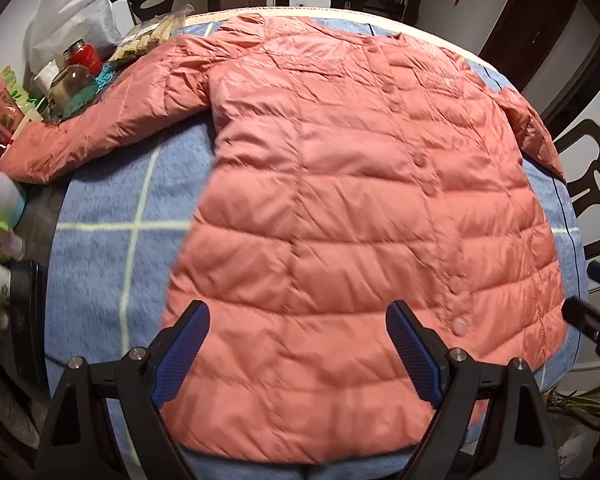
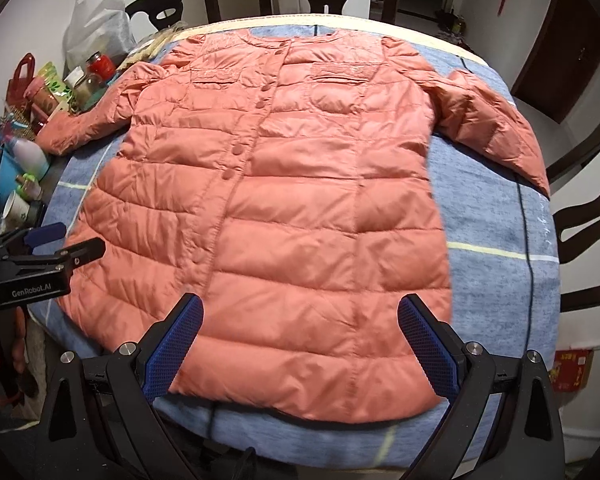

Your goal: Fold large clothes

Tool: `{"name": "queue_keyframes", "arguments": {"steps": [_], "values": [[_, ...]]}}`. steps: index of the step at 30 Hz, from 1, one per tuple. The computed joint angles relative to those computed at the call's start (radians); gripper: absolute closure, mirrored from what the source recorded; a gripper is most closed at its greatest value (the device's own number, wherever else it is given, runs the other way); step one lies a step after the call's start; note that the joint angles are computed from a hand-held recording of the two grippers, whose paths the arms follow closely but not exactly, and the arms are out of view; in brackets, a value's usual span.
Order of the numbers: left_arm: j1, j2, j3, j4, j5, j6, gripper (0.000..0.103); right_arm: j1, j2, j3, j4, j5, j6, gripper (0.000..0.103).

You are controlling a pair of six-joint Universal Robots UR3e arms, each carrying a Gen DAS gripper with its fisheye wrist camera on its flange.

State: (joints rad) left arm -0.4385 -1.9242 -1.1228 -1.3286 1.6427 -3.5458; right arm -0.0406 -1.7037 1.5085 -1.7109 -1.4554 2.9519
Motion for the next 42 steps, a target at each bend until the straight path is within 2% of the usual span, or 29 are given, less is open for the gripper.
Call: {"name": "queue_keyframes", "arguments": {"steps": [8,15,18,24,30,33,38,41,42], "values": [[0.231,0.036,-0.104,0.113,-0.070,0.148,0.012,0.192,0.232,-0.215,0.001,-0.073,0.168,0.005],[0.464,-0.039,-0.070,0.201,-0.013,0.215,0.012,0.290,0.461,-0.493,0.041,-0.097,0.227,0.005],[0.561,-0.079,-0.050,0.226,-0.016,0.200,0.012,0.321,0.553,-0.622,0.080,-0.100,0.233,0.005],[0.668,-0.185,-0.004,0.244,0.042,0.180,0.012,0.363,0.686,-0.828,0.175,-0.107,0.245,0.005],[0.769,-0.221,-0.039,0.260,-0.021,0.080,0.012,0.389,0.753,-0.953,0.258,-0.125,0.255,0.005],[0.785,-0.241,-0.037,0.277,-0.030,0.069,0.012,0.398,0.781,-1.010,0.297,-0.135,0.259,0.005],[0.780,-0.285,0.008,0.282,-0.018,0.079,0.025,0.410,0.816,-1.083,0.354,-0.149,0.269,0.005],[0.774,-0.332,0.070,0.284,-0.012,0.104,0.052,0.417,0.838,-1.128,0.381,-0.156,0.277,0.005],[0.773,-0.331,0.064,0.299,-0.017,0.115,0.078,0.419,0.844,-1.139,0.386,-0.156,0.281,0.005]]}}
